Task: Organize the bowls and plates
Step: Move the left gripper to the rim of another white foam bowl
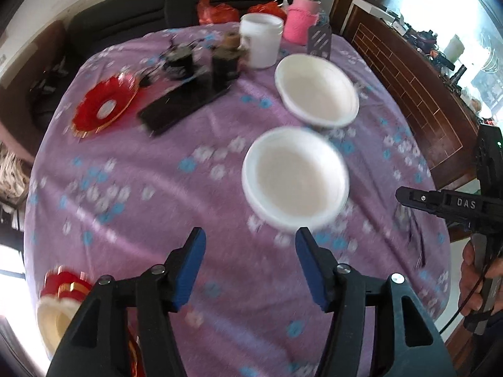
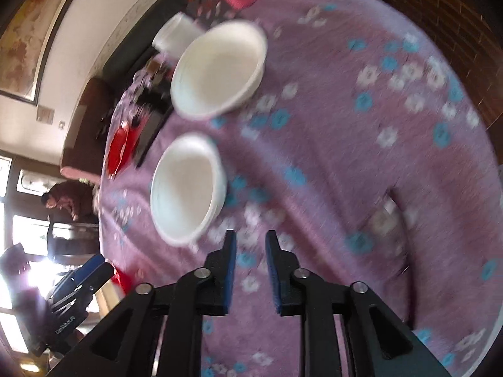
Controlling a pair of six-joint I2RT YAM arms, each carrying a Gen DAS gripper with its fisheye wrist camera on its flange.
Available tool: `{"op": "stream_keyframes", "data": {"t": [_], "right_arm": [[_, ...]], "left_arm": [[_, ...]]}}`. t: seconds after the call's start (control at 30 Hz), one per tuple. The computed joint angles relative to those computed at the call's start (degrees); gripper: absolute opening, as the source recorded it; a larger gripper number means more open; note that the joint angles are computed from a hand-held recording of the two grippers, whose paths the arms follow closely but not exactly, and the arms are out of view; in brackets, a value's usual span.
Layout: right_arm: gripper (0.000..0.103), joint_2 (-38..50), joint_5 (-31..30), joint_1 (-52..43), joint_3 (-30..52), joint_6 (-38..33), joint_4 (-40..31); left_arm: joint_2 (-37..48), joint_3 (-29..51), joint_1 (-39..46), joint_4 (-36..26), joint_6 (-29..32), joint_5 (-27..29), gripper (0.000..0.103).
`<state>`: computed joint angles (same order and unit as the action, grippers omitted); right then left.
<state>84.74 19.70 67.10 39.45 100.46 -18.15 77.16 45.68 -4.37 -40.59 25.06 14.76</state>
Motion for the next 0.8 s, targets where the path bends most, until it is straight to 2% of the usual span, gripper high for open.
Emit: {"op": "stream_keyframes", "data": {"t": [0.1, 0.17, 0.23, 0.43, 0.53, 0.73, 0.8], "right_arm": [[0.033, -2.9, 0.1, -4.7, 0.0, -5.6, -3.2], [0.033, -5.5, -0.7, -8.8, -2.1, -9.8, -1.3], [0.033, -6.8, -2.1, -13.5, -3.9, -13.7, 1.3], [0.033, -1.2, -7.4, -25.1, -4.8, -22.1, 10.4], [0.033, 1.1, -9.6, -28.6, -5.0, -23.9, 13.8], [0.033, 5.2, -11.9, -33.2, -3.6, -26.9, 16.5], [0.033, 7.1, -12.2, -34.0, -2.4, -28.2, 16.6]], "left_arm": [[4.7, 4.3, -4.9, 2.5, -4.6, -1.1, 0.061], [9.6, 8.7, -7.3, 3.5, -7.0, 0.2, 0.061], [15.4, 13.7, -9.8, 5.1, -10.0, -1.2, 0.061], [30.0, 26.6, -12.7, 7.3, -15.2, -1.9, 0.061], [35.6, 31.7, -14.2, 7.9, -16.9, -3.6, 0.061], [42.7, 37.7, -16.4, 8.4, -17.5, -5.9, 0.06], [44.9, 39.5, -17.2, 8.4, -17.7, -6.7, 0.054]]}}
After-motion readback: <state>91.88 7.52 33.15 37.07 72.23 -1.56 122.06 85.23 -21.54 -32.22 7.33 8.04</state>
